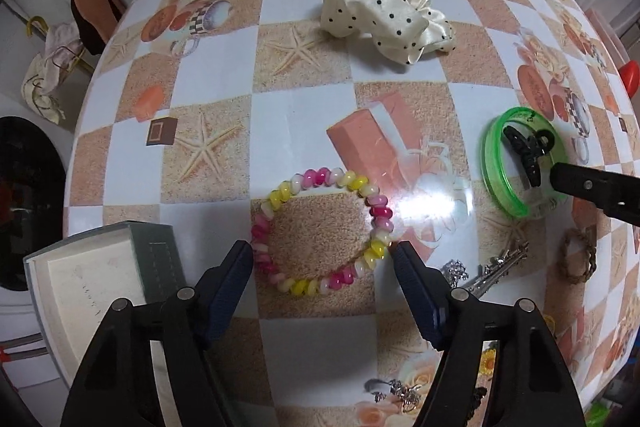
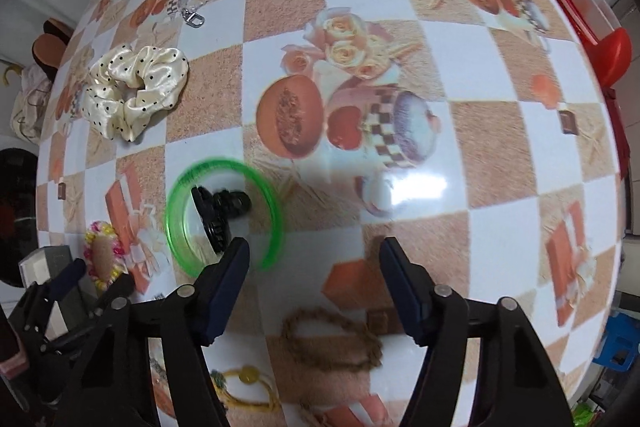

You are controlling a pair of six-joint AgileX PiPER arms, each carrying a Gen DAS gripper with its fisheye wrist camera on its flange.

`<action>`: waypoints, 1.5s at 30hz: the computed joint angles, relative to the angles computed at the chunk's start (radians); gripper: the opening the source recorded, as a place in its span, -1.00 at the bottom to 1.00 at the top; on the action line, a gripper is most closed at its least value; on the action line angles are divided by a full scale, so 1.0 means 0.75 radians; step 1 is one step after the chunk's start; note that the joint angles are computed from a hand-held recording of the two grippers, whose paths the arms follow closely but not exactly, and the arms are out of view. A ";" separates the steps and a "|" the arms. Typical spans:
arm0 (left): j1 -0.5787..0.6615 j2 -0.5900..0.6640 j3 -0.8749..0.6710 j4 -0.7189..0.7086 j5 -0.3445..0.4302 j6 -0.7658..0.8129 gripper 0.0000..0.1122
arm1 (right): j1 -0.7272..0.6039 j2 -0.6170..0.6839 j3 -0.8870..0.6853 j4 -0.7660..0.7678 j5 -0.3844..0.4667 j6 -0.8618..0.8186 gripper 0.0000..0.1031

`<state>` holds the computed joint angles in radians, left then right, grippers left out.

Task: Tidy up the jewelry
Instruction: 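Grasp the pink-yellow beaded bracelet with the left tool while the right tool grasps the green bangle, then carry both items into the white tray and open both tools to release them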

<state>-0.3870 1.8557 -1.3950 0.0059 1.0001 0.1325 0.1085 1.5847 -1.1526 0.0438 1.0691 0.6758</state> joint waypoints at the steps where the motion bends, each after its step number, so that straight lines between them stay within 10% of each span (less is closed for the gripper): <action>1: -0.002 0.006 -0.006 -0.006 -0.002 0.001 0.38 | 0.009 0.015 -0.011 -0.019 0.003 0.006 0.27; 5: -0.006 0.022 -0.027 -0.032 -0.009 0.005 0.31 | 0.067 0.071 -0.075 -0.108 0.028 0.021 0.14; 13: -0.028 0.006 -0.023 -0.093 -0.016 0.051 -0.31 | 0.120 0.107 -0.128 -0.163 0.054 0.032 -0.83; 18: -0.022 0.021 -0.059 -0.139 0.016 0.066 -0.61 | 0.131 0.077 -0.105 -0.143 0.021 0.066 -0.86; 45: 0.294 -0.321 -0.069 -0.340 0.258 0.312 -0.75 | 0.177 -0.261 -0.121 -0.087 0.197 0.162 -0.86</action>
<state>-0.1667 1.6152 -1.4467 -0.2495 1.1934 0.3662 0.2416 1.3891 -1.2430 -0.0216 1.2165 0.7972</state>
